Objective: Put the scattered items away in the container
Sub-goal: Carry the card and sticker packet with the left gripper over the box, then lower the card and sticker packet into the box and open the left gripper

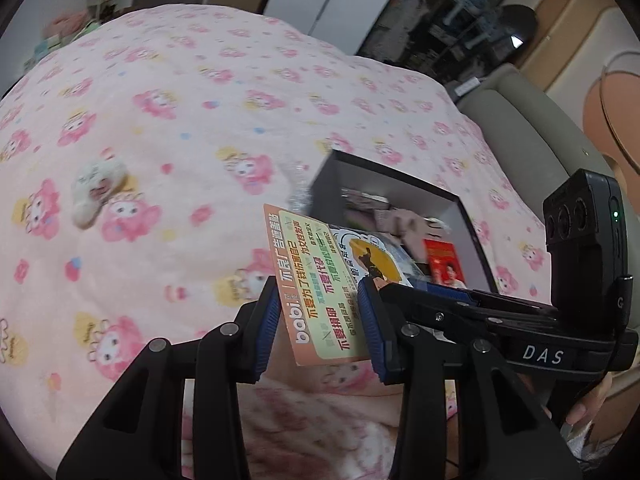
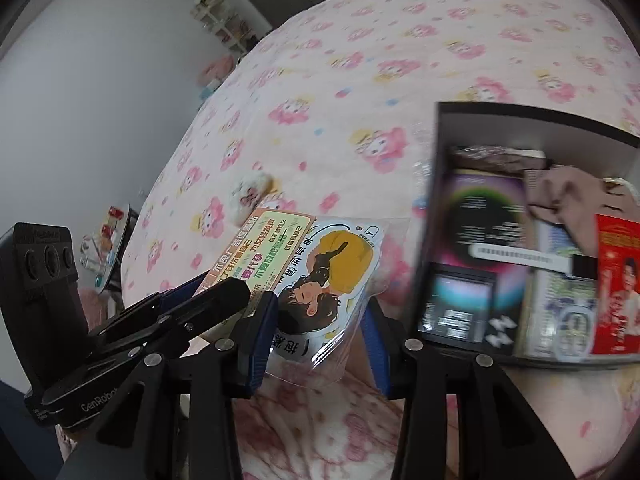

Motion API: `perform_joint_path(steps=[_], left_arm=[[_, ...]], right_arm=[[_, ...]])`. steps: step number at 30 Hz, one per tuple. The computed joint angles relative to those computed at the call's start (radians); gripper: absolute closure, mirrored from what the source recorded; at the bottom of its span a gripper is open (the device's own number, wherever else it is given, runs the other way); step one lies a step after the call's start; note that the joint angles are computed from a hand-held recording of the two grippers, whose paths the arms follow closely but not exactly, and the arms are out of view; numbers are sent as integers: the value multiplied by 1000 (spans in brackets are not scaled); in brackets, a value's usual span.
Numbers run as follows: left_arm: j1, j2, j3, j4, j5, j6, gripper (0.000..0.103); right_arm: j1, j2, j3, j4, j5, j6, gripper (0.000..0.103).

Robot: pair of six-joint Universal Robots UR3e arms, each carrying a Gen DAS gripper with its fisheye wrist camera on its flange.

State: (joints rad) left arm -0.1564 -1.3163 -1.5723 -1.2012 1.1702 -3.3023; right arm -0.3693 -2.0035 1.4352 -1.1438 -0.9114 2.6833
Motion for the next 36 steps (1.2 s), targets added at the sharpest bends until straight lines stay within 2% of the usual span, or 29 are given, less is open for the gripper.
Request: perform_joint_path(steps=[5,8,10,16,20,29,36], left_arm=[[-191,-174,147,53,76,-100,65],[-283,-298,271,51,112,-134,65],[-331,-383,373,34,122,-150,65],[-431,-630,703,-62,163,-178,65],[-466,-750,853,-114,167,-197,65],[-497,-920,1012,-159,143,-237,65],[-507,-1010,1098,-184,128,-266,65]], right_arm=[[-316,-54,-108,338,11,-316,64],[-467,-46,-164,461,-9,-460,64],[-524,-26,-194,482,-27,-513,64],[-612,23,-212,399,-63,-588,64],[-677,43,-171,367,-64,-624,64],[-772,89,-100,342,-63,-660,64],[-744,121,-40,225,-103,-568,64]])
